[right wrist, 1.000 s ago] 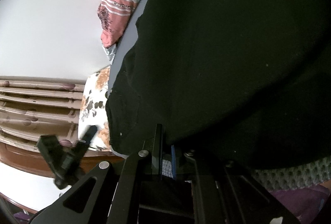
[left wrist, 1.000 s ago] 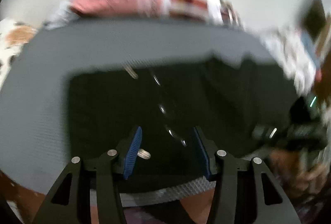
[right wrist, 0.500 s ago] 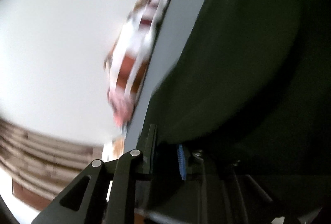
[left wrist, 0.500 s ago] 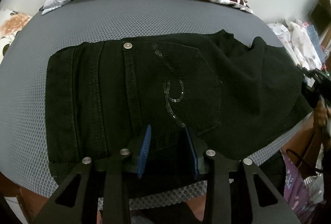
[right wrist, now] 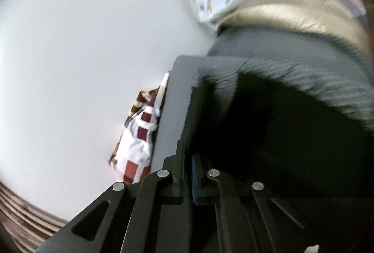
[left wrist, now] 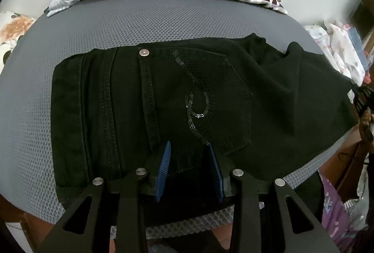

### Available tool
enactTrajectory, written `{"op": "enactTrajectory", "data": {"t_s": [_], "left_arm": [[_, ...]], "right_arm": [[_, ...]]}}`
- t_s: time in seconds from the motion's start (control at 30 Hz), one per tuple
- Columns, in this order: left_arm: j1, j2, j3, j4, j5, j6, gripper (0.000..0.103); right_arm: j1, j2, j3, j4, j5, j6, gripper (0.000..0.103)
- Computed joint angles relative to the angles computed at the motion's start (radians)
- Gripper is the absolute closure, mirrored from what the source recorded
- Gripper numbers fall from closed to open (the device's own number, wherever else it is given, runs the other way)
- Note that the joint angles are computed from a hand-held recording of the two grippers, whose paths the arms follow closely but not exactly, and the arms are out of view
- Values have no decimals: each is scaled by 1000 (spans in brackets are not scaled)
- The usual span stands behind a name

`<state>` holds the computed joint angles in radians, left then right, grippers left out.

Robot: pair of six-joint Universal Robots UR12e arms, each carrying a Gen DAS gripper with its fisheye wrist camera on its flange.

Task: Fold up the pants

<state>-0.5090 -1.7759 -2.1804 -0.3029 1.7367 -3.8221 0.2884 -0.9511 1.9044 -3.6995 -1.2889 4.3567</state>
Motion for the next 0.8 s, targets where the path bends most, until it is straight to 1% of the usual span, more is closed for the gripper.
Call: {"op": "enactTrajectory", "data": {"t_s": [0.2, 0.3, 0.4, 0.43, 0.5, 0.6, 0.63, 0.67, 0.8], "left_arm": [[-1, -1, 1, 1, 2, 7, 67], [1, 0, 3, -6, -6, 11, 67], [15, 7, -2, -4, -43, 22, 67], [24, 11, -9, 7, -66, 25, 67], [37, 15, -19, 22, -99, 37, 67], [38, 17, -18, 16, -109, 71, 67], [37, 17, -17, 15, -107, 77, 67], [36, 17, -17, 14, -105, 82, 67], [36, 20, -20, 17, -106, 95, 67]], "right_arm": [[1, -41, 48, 39, -22, -32, 98], [-11, -62, 87, 36, -18, -33, 98], [-14, -94, 119, 46, -31, -39, 98], [-16, -107, 133, 54, -36, -44, 98], [-23, -130, 161, 64, -27, -47, 98], [-30, -154, 204, 85, -18, -45, 98], [-30, -158, 214, 97, -19, -43, 98], [-33, -154, 229, 88, -14, -26, 98], [-43, -127, 259, 26, 3, 49, 98]]}}
